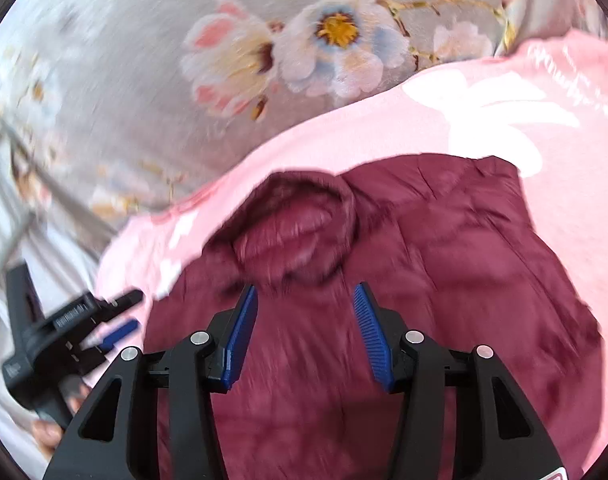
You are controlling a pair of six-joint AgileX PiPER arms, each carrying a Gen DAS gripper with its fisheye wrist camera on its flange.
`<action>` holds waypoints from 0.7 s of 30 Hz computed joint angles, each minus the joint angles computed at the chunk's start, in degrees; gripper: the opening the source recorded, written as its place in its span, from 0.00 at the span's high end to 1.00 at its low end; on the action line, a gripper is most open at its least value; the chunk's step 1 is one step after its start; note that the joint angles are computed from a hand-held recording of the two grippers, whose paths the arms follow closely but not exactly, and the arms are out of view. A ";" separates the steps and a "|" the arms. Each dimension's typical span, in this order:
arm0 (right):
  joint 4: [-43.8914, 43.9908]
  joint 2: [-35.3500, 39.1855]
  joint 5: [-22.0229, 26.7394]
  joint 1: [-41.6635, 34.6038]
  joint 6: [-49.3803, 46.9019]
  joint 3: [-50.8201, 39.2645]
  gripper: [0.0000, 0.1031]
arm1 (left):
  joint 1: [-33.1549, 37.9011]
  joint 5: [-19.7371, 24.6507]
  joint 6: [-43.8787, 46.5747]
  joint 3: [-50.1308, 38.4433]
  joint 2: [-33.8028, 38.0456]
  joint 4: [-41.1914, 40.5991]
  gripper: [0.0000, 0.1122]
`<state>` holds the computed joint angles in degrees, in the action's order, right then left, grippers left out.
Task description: Fold large clothes
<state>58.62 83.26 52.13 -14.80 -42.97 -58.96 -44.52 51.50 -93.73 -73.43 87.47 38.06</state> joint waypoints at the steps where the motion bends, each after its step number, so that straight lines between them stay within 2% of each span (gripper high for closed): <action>1: -0.18 2.30 -1.15 1.24 1.95 -1.80 0.51 | 1.29 -1.14 1.16 -1.37 1.48 -1.64 0.51; 6: -1.25 13.20 -0.63 5.45 9.12 -9.04 0.51 | 11.33 -13.18 12.86 -3.26 8.72 -20.80 0.51; 7: -1.02 14.29 -0.54 5.89 9.28 -9.39 0.53 | 12.79 -15.97 14.81 -2.51 9.85 -24.47 0.52; 8: -0.43 15.77 -0.52 6.58 9.15 -10.03 0.57 | 13.18 -16.91 15.41 -2.33 10.40 -25.85 0.56; 9: 0.26 16.09 -0.77 6.86 8.19 -9.79 0.73 | 13.59 -18.58 16.35 -1.81 10.92 -27.08 0.61; 10: -0.16 16.11 -1.42 7.46 7.29 -9.89 0.88 | 13.67 -19.44 17.25 -1.43 11.12 -27.77 0.76; 11: -1.36 15.75 -2.27 7.90 6.83 -9.96 0.88 | 13.68 -20.51 19.50 -0.97 11.33 -28.98 0.87; 12: -3.02 14.33 -3.96 8.38 5.65 -8.94 0.89 | 13.33 -20.57 19.47 -0.67 11.49 -27.91 0.87; 15: -11.83 8.87 -14.41 12.39 3.32 -3.71 0.89 | 11.41 -19.70 13.86 1.70 10.82 -19.42 0.89; 17: -18.19 7.57 -20.99 15.28 4.30 -0.72 0.90 | 11.35 -22.62 12.34 4.59 10.69 -17.52 0.90; 19: -18.77 7.99 -23.51 16.01 3.26 0.94 0.90 | 10.27 -25.17 7.25 7.44 10.39 -11.38 0.90; 21: -18.07 8.08 -23.80 15.77 2.36 1.22 0.90 | 8.68 -23.83 3.52 7.51 10.78 -5.39 0.90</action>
<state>40.56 91.34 28.34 0.97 -40.61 -57.74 -35.84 27.67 -90.22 -65.91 98.25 32.67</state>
